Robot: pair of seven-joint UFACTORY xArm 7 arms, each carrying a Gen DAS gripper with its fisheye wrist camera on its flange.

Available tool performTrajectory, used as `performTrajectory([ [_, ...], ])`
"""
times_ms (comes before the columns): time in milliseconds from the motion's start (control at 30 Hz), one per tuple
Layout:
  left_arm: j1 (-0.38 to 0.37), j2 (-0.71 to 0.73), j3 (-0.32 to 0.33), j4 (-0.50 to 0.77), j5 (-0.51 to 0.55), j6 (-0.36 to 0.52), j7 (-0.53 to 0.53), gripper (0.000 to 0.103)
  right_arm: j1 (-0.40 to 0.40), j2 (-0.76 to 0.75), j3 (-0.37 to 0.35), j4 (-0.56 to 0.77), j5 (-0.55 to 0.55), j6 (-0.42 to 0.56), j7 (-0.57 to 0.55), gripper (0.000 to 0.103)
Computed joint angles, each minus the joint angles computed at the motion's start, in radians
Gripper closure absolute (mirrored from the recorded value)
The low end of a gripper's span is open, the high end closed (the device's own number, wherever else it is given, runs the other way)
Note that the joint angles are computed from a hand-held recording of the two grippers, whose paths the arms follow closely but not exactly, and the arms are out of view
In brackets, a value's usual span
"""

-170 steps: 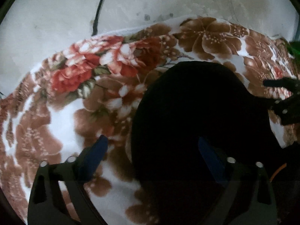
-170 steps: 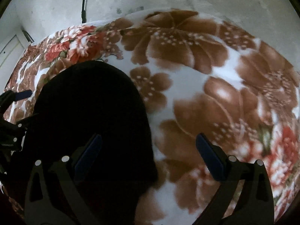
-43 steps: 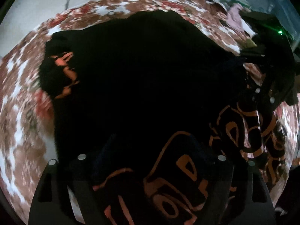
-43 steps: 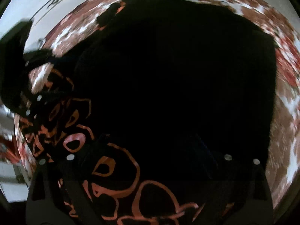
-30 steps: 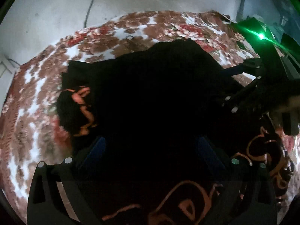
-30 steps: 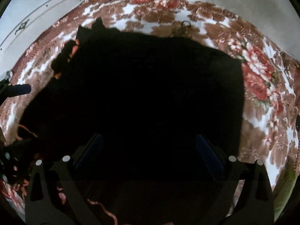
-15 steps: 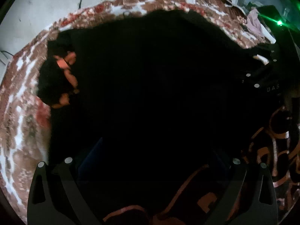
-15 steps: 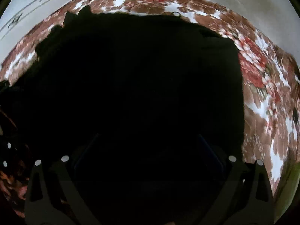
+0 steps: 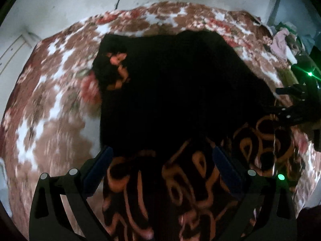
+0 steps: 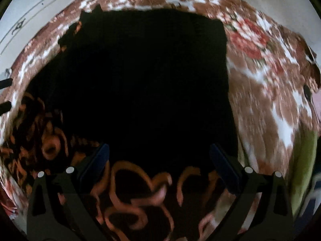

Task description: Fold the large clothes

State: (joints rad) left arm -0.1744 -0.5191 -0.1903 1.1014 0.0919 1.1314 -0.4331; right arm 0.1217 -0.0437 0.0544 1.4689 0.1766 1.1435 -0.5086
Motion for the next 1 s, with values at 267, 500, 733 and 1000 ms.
performTrajectory([
  [267, -0.018, -0.188, -0.042, -0.122, -0.057, 0.220, -0.133, 0.006, -0.067, -0.156, -0.055, -0.173, -0.061, 0.048, -0.013, 0.005],
  [500, -0.020, -0.335, -0.019, -0.174, -0.104, 0.412, -0.184, 0.006, -0.122, -0.267, -0.092, -0.261, -0.145, 0.166, -0.065, 0.005],
  [733, 0.038, -0.473, 0.087, -0.212, -0.214, 0.522, -0.239, 0.006, -0.137, -0.324, -0.112, -0.300, -0.126, 0.301, -0.121, 0.005],
  [1000, 0.005, -0.501, 0.090, -0.296, -0.313, 0.474, -0.142, 0.006, -0.139, -0.299, -0.106, -0.321, -0.081, 0.345, -0.061, 0.005],
])
